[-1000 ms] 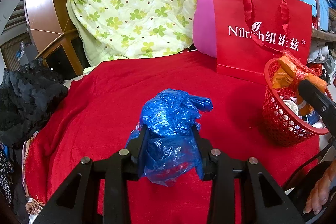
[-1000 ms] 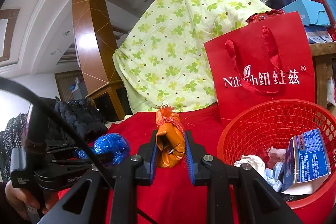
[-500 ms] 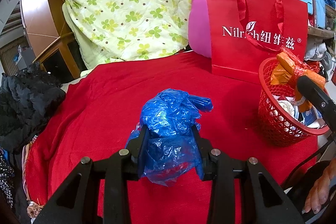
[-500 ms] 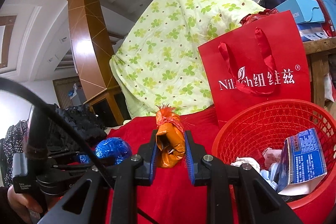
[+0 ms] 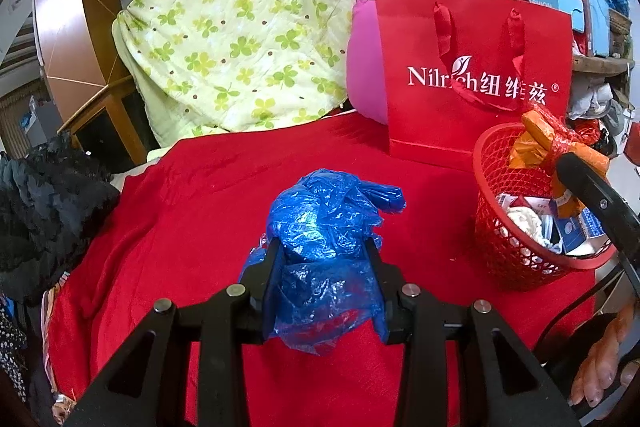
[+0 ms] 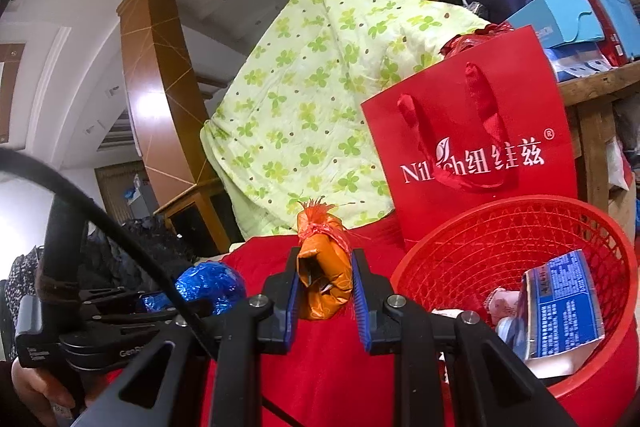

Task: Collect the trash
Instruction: 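Bring both tools with the bag and wrapper over the red basket rim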

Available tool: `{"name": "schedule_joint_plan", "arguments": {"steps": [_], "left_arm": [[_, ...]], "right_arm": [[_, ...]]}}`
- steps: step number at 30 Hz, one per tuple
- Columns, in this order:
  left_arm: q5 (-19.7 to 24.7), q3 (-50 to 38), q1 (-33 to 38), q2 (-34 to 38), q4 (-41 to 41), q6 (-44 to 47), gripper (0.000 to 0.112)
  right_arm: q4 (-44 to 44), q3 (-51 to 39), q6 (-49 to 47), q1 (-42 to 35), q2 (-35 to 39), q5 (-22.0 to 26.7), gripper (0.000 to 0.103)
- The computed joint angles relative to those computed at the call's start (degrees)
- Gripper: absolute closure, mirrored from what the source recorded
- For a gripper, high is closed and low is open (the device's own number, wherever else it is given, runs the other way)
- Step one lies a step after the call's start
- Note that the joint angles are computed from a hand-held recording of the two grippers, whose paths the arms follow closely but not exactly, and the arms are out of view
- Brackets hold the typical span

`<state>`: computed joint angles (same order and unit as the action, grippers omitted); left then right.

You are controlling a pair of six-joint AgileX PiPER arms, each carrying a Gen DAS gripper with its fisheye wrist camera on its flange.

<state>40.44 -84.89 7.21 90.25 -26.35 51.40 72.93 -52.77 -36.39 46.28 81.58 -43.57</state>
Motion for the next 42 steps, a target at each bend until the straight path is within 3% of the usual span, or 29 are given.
{"name": "schedule_joint_plan", "arguments": {"steps": [30, 42], "left_arm": [[0.4, -1.8, -5.9, -1.1, -0.3, -1.0, 0.073], [3.5, -5.6, -7.6, 1.0, -3.1, 0.0, 0.073]], "right_arm": [[3.2, 6.8, 2.3, -1.4, -7.5, -6.9, 0.078], [5.3, 8.3, 2.5, -3.0, -10.1, -7.2, 0.078]]}}
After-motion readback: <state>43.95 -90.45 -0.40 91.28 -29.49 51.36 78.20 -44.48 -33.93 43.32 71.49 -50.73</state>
